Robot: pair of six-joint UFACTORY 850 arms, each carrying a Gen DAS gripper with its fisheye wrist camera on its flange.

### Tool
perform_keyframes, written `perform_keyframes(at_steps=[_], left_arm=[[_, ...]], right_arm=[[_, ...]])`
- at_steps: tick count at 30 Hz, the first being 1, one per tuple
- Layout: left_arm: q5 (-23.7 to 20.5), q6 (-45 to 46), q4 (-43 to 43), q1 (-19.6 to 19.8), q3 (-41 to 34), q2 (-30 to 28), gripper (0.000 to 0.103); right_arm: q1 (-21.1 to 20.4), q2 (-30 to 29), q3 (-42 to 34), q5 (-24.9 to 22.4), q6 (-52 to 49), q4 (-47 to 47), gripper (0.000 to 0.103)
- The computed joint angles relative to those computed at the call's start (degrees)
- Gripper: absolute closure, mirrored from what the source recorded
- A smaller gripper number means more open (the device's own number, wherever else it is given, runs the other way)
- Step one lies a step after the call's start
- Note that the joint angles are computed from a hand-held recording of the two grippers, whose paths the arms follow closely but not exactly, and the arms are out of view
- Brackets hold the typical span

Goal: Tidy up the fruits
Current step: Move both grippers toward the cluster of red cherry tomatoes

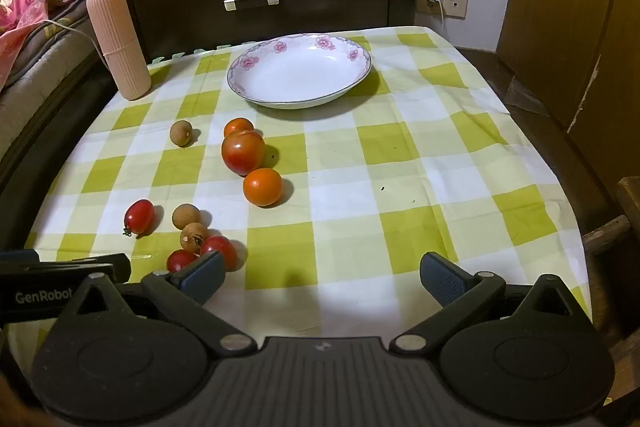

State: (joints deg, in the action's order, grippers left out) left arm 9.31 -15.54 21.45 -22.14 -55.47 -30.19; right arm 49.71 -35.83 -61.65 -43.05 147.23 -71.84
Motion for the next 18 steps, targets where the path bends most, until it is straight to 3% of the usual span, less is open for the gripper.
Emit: perform_keyframes(at_steps=[7,18], left_arm=[[-0.70,-8.91,8.58,0.39,-0.18,0.11,0.001],[-0.58,-6.77,6.19,0.91,0.10,-0.53,0.002]], right_arm=[[-0.10,-0.08,-0.06,0.23,0.02,-0.04,0.001],[-0.32,-0.35,-0.33,0.99,-0.70,-0.53,0.001]])
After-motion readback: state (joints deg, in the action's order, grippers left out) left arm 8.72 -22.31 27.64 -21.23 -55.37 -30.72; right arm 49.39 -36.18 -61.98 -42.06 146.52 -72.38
